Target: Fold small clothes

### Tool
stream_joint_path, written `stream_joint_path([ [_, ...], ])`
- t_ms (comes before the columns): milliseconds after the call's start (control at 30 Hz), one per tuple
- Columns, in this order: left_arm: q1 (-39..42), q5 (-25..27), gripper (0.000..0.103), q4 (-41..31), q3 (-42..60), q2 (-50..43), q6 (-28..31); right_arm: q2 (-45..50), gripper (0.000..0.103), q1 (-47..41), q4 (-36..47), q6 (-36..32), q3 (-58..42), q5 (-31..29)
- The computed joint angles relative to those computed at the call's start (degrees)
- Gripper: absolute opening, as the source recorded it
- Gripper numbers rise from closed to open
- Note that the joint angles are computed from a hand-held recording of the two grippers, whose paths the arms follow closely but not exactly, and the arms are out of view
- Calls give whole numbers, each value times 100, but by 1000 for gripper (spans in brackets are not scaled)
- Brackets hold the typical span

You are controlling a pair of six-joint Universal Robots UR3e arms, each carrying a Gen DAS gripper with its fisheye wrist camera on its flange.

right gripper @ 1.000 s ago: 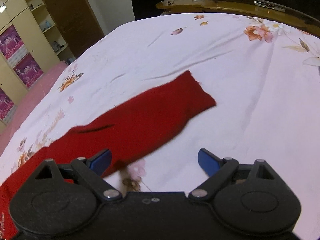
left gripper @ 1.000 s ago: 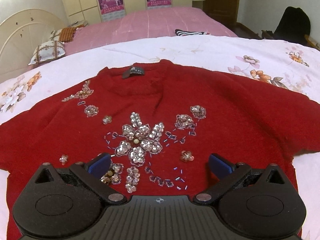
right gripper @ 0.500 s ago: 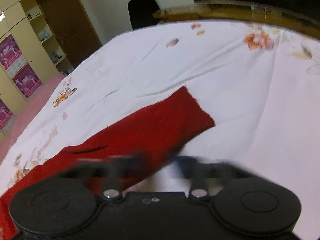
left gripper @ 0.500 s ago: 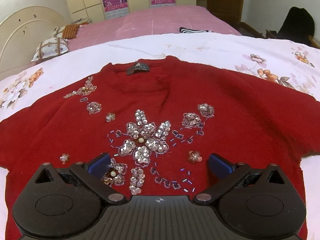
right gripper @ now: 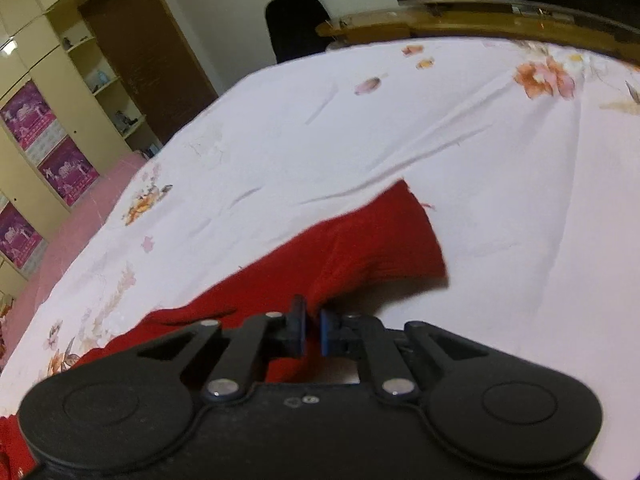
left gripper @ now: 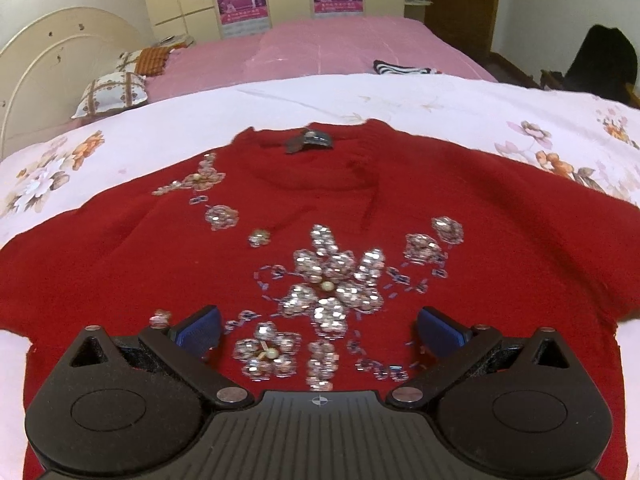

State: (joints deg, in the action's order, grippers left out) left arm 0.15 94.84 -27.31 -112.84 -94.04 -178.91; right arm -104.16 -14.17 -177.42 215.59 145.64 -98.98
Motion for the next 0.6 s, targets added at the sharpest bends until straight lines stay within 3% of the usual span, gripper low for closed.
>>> stream_joint_path([
  [267,694,-463,103,-94,-285,527,317,591,7,1346,-424,-83,-864,-569],
  [400,1268,-938,103,-255,-432,867,567,1492,7,2596,-453,-92,-2050,-827],
  [600,2173,-1695,103,-585,-542,1146,1132,3455,7,4088,60,197,-4480,-383],
])
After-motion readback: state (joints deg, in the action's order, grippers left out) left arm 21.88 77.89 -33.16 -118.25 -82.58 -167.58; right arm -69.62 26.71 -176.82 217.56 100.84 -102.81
